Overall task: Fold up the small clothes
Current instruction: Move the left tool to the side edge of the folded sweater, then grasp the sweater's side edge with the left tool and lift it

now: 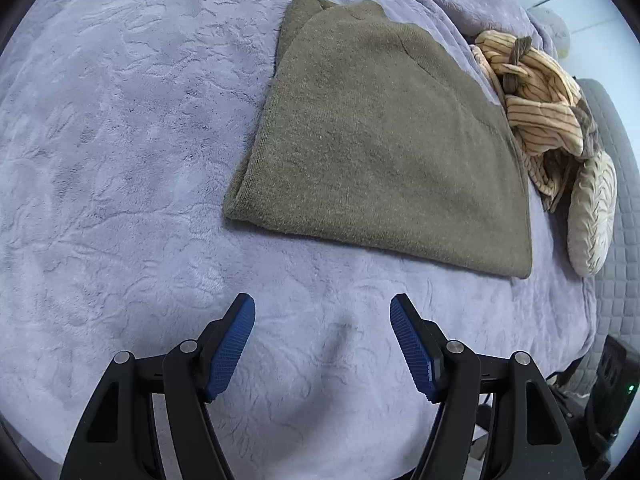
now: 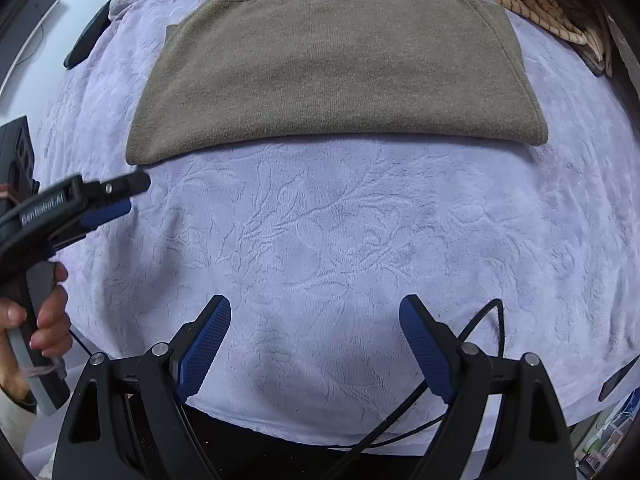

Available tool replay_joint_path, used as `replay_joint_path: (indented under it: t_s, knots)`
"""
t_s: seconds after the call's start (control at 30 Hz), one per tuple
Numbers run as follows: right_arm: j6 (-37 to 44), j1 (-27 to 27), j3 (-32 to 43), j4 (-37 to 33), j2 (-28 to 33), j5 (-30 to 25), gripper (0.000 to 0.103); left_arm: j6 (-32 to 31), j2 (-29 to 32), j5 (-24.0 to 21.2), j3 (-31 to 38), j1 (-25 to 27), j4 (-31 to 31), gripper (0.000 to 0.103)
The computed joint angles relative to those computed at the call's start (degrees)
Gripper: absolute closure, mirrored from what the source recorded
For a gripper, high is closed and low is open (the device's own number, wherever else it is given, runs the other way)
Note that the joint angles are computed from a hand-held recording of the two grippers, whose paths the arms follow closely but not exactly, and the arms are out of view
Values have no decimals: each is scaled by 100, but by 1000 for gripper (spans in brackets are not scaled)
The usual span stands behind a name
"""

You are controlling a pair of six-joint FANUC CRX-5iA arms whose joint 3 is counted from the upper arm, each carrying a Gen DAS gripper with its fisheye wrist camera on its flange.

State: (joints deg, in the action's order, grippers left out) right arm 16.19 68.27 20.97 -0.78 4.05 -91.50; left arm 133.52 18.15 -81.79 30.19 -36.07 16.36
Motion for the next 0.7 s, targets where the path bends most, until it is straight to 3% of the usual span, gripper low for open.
replay_joint_path:
  t_s: [0.17, 0.5, 0.6, 0.7]
  knots:
    - [32, -57, -72, -153, -33, 29, 14, -147, -227, 1234, -865, 161, 613, 32]
    - [199, -182, -231, -395, -49, 244, 14, -153, -377, 2839, -1962, 216, 1484, 32]
    - [268, -235, -256, -447, -50, 295, 14, 280, -264, 2819, -1676, 172, 1180, 32]
    - [260, -270, -336, -428, -124, 384, 14, 230, -150, 2872, -1158, 40, 760, 32]
